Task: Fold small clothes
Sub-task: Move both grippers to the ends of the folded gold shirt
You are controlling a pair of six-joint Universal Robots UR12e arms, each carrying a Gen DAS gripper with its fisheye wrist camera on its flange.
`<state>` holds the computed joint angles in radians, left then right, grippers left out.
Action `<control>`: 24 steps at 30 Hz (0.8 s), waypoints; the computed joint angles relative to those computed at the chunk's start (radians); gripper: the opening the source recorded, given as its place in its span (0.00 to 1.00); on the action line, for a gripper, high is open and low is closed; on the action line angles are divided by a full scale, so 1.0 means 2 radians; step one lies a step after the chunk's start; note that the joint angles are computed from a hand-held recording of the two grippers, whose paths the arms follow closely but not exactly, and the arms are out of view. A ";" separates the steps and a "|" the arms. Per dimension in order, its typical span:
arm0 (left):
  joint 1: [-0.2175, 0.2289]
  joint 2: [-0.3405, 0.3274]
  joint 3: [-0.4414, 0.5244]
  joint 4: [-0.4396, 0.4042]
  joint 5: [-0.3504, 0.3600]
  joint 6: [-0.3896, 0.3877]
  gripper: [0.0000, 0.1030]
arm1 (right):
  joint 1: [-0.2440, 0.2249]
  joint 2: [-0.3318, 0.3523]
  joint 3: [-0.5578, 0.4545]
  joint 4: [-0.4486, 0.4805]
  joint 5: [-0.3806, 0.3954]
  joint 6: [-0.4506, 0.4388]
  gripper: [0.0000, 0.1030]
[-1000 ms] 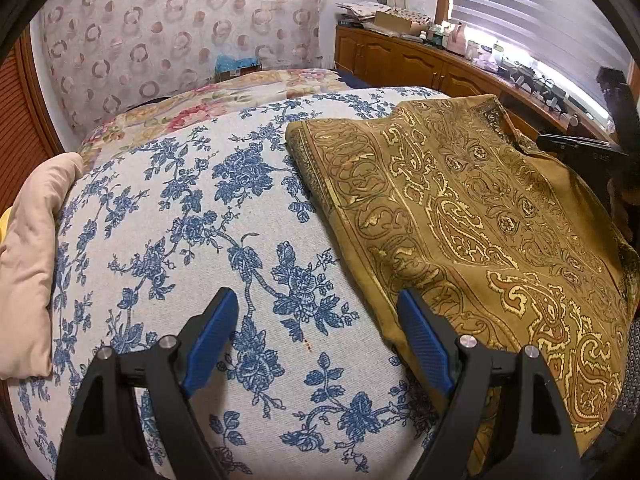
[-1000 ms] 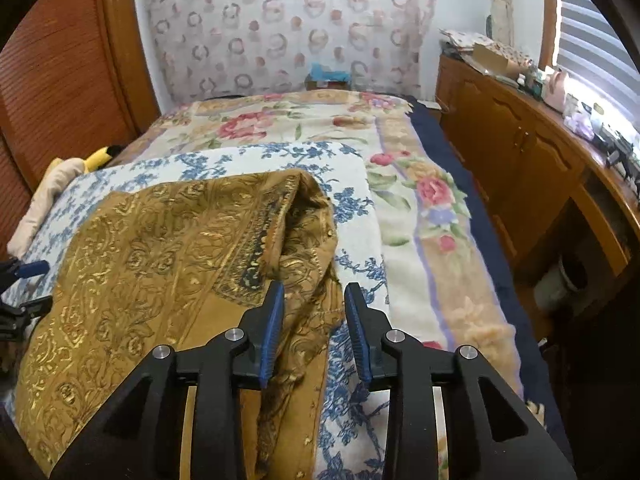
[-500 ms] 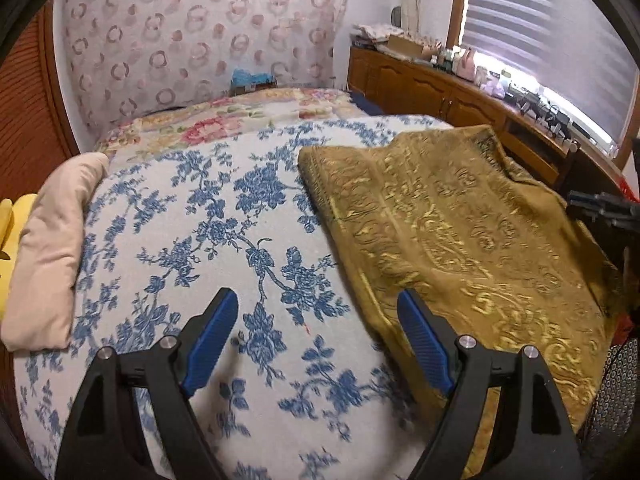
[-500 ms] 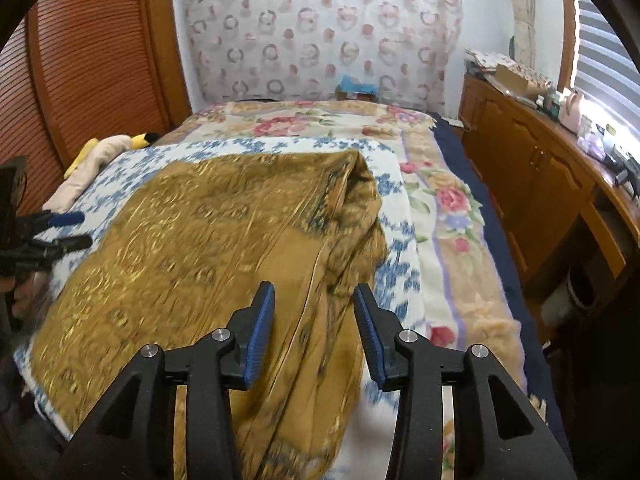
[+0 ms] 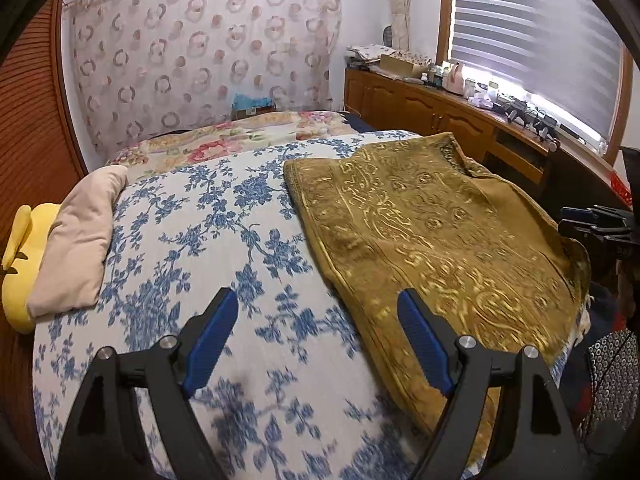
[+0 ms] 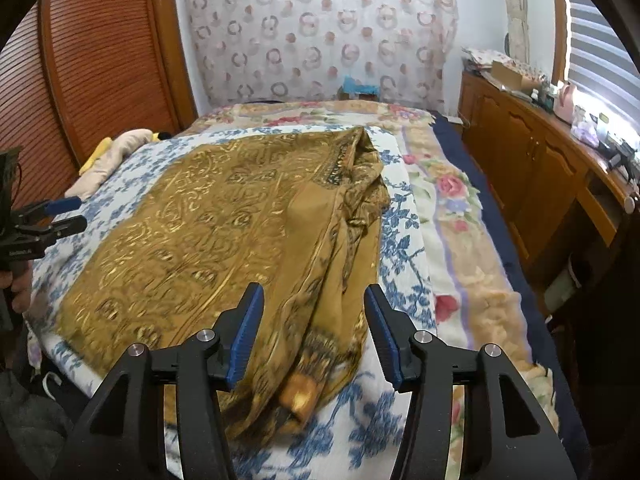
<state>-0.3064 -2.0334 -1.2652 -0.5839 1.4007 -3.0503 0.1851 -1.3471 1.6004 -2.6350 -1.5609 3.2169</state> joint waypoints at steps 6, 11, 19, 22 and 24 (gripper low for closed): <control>-0.002 0.019 -0.029 0.008 -0.009 0.003 0.80 | -0.002 -0.013 0.016 0.003 0.003 0.012 0.53; -0.001 0.029 -0.046 0.000 -0.023 0.005 0.80 | -0.001 -0.017 0.024 0.003 0.006 0.026 0.55; 0.002 0.037 -0.067 -0.038 -0.079 0.006 0.76 | 0.004 -0.006 0.016 0.036 -0.006 0.023 0.58; 0.002 0.039 -0.072 -0.047 -0.091 0.007 0.70 | 0.002 -0.006 0.019 0.043 -0.001 0.032 0.59; 0.001 0.042 -0.075 -0.047 -0.100 0.010 0.61 | 0.001 -0.007 0.021 0.044 0.002 0.037 0.60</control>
